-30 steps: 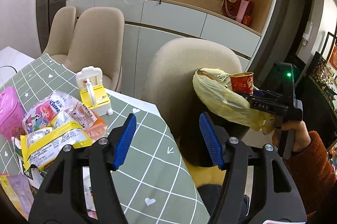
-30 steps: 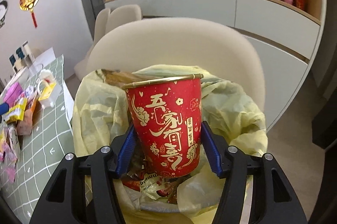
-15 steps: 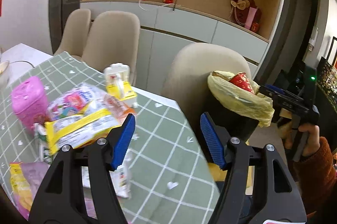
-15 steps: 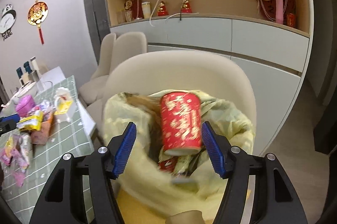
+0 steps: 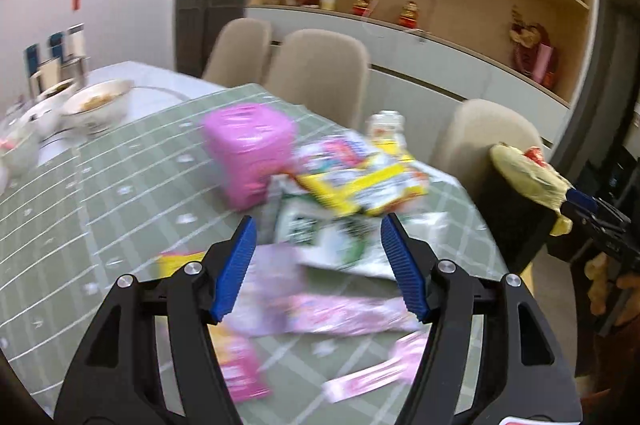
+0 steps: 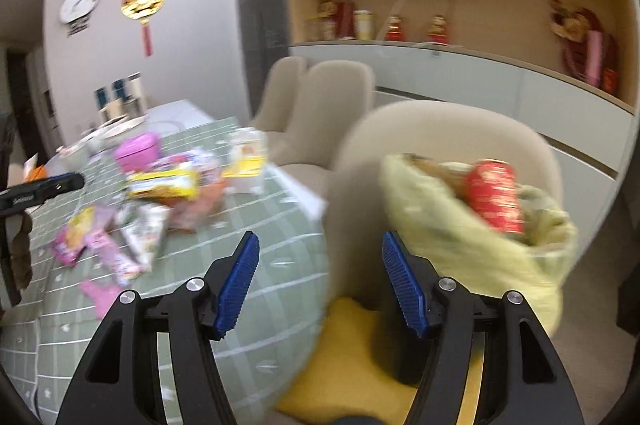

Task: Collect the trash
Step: 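Grasp the pink plastic spoon with the right gripper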

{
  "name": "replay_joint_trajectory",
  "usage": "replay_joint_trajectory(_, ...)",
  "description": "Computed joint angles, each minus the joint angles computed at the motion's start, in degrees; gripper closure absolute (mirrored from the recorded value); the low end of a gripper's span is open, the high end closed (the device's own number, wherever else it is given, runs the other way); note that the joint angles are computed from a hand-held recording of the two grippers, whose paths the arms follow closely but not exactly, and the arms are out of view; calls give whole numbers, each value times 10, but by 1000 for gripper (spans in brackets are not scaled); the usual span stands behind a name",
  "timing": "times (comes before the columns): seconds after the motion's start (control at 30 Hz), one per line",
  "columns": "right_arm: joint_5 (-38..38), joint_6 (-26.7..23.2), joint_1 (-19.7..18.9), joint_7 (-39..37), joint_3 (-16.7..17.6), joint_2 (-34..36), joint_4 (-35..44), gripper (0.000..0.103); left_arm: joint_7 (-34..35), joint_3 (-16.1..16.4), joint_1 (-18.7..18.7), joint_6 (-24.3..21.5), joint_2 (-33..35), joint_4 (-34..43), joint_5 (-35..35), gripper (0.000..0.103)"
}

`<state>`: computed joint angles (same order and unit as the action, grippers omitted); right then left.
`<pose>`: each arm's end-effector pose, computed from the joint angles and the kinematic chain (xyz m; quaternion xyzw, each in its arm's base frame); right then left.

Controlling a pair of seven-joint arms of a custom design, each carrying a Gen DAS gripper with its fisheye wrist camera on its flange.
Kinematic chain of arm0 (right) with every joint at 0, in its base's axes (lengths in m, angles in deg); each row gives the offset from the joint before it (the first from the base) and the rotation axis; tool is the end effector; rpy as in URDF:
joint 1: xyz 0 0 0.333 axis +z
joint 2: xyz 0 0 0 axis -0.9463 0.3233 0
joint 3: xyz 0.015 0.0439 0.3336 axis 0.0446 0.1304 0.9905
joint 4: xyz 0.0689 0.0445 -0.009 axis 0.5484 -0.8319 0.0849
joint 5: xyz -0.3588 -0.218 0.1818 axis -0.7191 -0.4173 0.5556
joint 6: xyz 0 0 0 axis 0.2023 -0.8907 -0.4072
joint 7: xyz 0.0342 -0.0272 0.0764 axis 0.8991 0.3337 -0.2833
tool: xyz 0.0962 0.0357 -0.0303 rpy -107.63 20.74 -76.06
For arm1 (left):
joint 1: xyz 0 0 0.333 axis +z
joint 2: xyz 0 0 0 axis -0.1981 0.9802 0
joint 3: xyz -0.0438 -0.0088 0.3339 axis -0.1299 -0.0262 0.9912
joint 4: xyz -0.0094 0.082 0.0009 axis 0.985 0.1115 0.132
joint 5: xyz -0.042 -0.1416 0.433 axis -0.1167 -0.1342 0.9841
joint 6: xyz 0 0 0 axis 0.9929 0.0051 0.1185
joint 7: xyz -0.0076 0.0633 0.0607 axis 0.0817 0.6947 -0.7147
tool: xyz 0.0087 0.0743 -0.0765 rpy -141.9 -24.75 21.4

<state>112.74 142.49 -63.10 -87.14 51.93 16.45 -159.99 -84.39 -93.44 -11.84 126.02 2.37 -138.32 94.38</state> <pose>0.7244 0.2165 0.3813 -0.7921 0.3633 -0.1671 0.4611 0.5505 -0.1374 0.3952 -0.7398 0.4901 -0.3134 0.3380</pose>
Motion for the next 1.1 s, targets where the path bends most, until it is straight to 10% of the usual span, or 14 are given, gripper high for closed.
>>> replay_joint_trajectory(0.43, -211, -41, 83, 120, -2, -15, -61, 42, -81, 25, 61, 57, -90, -114, 36, 39)
replay_joint_trajectory(0.93, -259, -64, 111, 116, 10, -10, -78, 42, -47, 19, 83, 81, -73, -120, -17, 39)
replay_joint_trajectory(1.1, -287, -89, 101, 162, 15, 5, -60, 61, -48, 17, 85, 83, -75, -121, -16, 39)
